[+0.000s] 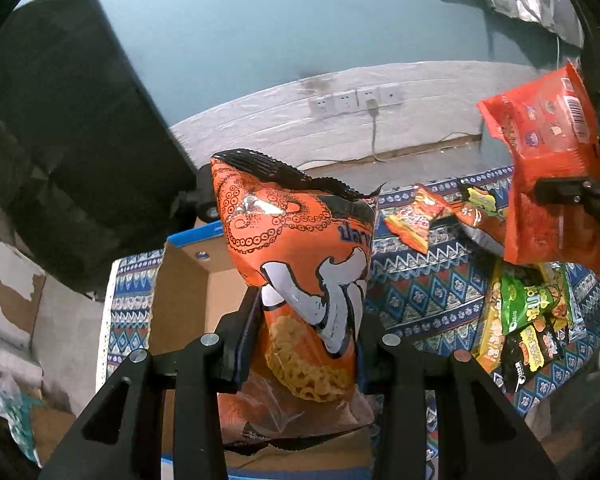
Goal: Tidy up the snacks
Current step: 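Carry both bags into the cardboard box and open both tools to release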
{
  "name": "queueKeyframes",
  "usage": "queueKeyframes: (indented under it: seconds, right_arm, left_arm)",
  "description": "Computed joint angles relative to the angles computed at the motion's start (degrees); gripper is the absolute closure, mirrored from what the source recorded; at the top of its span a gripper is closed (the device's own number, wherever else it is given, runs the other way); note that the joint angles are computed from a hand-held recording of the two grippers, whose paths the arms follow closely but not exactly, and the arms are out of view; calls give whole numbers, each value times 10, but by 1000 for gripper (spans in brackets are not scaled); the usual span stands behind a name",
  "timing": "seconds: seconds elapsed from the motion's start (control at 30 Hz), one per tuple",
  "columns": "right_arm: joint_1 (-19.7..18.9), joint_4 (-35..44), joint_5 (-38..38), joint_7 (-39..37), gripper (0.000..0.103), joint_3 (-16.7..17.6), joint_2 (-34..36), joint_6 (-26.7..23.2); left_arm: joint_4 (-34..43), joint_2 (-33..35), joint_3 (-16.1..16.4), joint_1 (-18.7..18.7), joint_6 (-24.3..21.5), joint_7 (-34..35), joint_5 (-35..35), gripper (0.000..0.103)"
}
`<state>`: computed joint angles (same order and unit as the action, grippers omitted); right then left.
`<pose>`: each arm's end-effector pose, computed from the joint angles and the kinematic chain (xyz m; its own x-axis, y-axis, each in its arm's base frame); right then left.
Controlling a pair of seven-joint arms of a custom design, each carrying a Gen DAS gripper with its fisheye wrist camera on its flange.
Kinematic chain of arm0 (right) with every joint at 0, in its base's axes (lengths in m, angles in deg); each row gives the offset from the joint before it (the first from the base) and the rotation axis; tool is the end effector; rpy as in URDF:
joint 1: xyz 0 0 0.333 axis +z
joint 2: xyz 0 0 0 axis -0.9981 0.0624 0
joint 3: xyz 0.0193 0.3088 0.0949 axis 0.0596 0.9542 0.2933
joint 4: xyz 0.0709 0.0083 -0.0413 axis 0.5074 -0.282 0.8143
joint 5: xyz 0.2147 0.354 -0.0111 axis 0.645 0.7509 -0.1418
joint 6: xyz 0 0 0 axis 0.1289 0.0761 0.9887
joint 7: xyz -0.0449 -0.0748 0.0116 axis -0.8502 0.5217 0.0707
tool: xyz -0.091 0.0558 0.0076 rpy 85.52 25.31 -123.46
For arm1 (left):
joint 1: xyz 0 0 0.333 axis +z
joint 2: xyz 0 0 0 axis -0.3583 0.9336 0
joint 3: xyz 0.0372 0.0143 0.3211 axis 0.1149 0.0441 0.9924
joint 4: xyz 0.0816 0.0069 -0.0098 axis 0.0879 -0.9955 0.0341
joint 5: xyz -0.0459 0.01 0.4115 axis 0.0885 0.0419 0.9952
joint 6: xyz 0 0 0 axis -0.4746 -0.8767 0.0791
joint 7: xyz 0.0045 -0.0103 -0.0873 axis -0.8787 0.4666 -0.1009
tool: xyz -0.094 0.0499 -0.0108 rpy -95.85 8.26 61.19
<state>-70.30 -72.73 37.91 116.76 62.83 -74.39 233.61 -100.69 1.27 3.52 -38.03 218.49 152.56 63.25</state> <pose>0.5726 0.2116 0.5247 0.3886 -0.9210 -0.0266 -0.7362 -0.2930 -0.6100 0.5884 -0.3202 0.5523 -0.2929 -0.9260 -0.2382 -0.7323 0.3775 -0.5667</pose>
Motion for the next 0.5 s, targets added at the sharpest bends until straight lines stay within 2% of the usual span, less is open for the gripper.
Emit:
queueKeyframes:
  seconds: [0.5]
  right_arm:
    - [38,112,36,-33,73,16,84,-42]
  left_arm:
    - [-55,-31,18,44,11,-27,-14,63]
